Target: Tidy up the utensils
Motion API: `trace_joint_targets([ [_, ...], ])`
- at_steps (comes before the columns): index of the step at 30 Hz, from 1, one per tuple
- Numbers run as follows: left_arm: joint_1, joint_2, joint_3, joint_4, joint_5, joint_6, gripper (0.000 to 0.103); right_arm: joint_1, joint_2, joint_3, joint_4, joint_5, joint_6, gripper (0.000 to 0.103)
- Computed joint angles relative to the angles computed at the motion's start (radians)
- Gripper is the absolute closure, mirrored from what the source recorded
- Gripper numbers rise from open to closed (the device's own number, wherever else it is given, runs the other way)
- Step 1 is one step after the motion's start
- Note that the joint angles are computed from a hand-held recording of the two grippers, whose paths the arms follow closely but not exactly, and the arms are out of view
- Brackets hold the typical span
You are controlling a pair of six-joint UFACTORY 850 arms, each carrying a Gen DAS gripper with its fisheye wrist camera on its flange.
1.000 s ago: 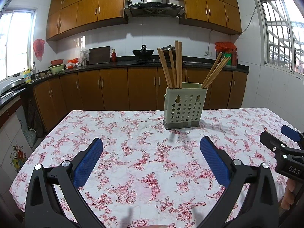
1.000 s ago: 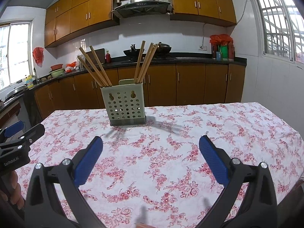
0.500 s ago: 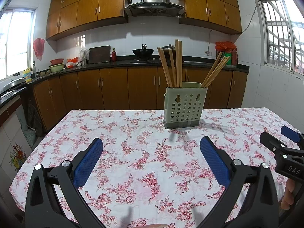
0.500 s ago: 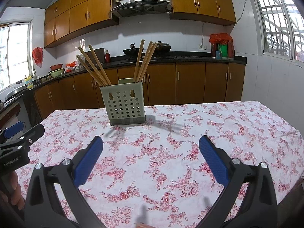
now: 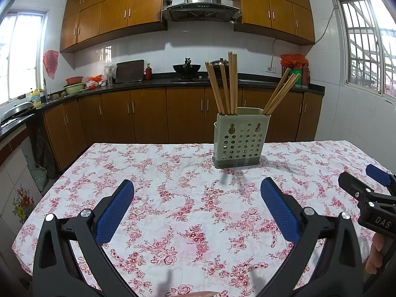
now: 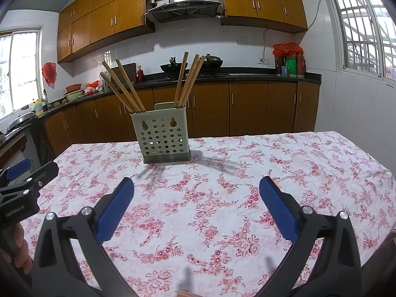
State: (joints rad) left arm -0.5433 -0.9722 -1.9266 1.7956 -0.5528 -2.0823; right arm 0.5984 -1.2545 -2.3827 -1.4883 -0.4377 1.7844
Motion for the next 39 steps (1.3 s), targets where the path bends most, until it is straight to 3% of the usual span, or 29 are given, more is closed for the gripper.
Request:
trace_joint_targets([
  [39, 0.001, -0.002, -0.003, -0.008, 0.005, 0.008, 0.002, 0.003, -0.013, -0.025, 0.033, -0.005, -0.030, 0.004],
])
